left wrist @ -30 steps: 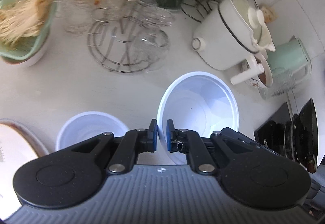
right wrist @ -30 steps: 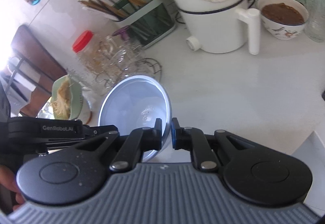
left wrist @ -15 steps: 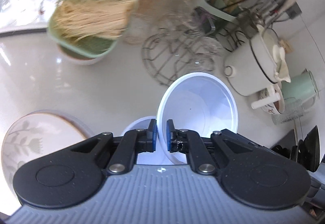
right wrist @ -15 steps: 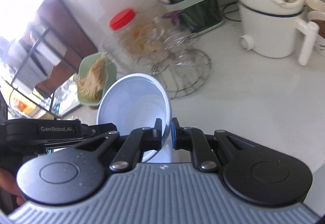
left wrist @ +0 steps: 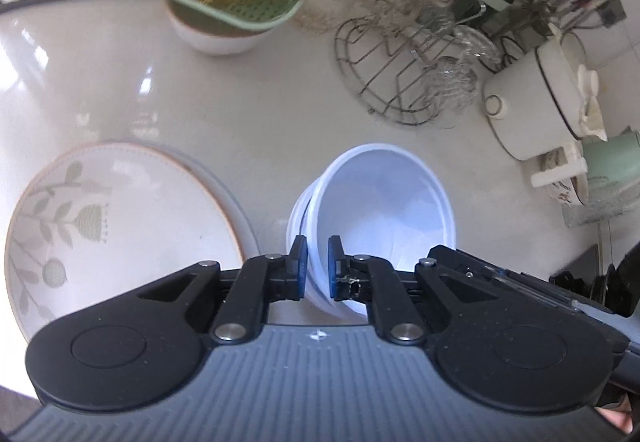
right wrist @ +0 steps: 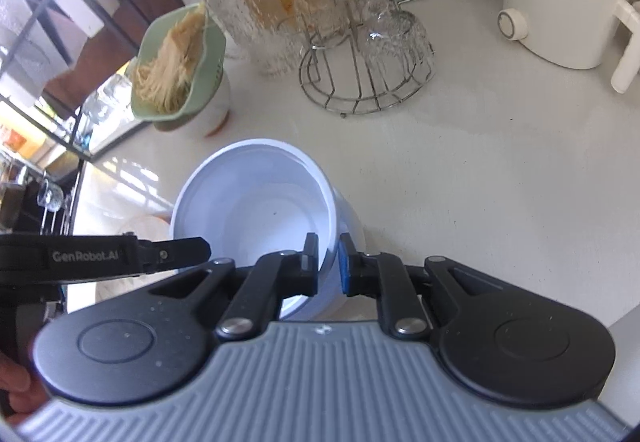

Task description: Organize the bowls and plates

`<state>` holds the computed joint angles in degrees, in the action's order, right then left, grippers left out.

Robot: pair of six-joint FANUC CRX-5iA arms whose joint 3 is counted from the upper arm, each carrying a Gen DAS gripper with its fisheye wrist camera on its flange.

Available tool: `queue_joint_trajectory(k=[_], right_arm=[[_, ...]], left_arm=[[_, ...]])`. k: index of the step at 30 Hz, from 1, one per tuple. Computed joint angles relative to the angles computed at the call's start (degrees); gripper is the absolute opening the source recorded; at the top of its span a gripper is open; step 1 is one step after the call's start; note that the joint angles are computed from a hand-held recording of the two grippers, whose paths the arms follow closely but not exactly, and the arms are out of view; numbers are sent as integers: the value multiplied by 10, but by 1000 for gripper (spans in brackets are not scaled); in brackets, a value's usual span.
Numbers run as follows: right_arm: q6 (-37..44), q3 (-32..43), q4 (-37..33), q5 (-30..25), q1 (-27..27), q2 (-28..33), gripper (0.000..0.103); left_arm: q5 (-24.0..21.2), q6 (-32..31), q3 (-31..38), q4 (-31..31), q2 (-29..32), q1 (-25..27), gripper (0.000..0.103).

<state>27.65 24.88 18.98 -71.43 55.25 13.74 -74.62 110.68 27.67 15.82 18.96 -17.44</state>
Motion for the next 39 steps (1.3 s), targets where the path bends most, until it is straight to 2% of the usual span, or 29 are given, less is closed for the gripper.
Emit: queue_joint_trajectory(k=[2, 3, 4, 5, 9, 12, 20, 23, 25, 29, 39], right_arm=[[21, 13, -16, -11, -6, 5, 21], [28, 15, -24, -11, -10, 4, 29], [32, 13, -28, -5, -12, 2, 31], [36, 7, -26, 4, -12, -2, 31], [61, 11, -27, 7, -19, 7, 31], [66, 12, -26, 6, -25, 12, 41], [103, 20, -134, 17, -72, 19, 42], [123, 25, -176, 18, -88, 22, 39], [140, 30, -190, 13, -93, 24, 28], [173, 31, -213, 16, -100, 21, 18], [207, 12, -211, 7, -103, -4, 11]], left_arm=[[-1, 17, 0, -13, -5, -3, 13], [-11, 25, 8, -26, -3, -7, 19], [-16, 35, 9, -32, -3, -8, 22], [-17, 46, 6, -34, -5, -8, 26], [-6, 70, -14, -39, -16, -10, 27], [5, 88, -24, -43, -23, -13, 28], [14, 135, -26, -63, -23, -33, 29], [14, 163, -18, -76, -17, -43, 35], [14, 177, -11, -94, -14, -51, 38], [19, 199, -10, -108, -11, -61, 40], [29, 203, -8, -117, -4, -85, 41]])
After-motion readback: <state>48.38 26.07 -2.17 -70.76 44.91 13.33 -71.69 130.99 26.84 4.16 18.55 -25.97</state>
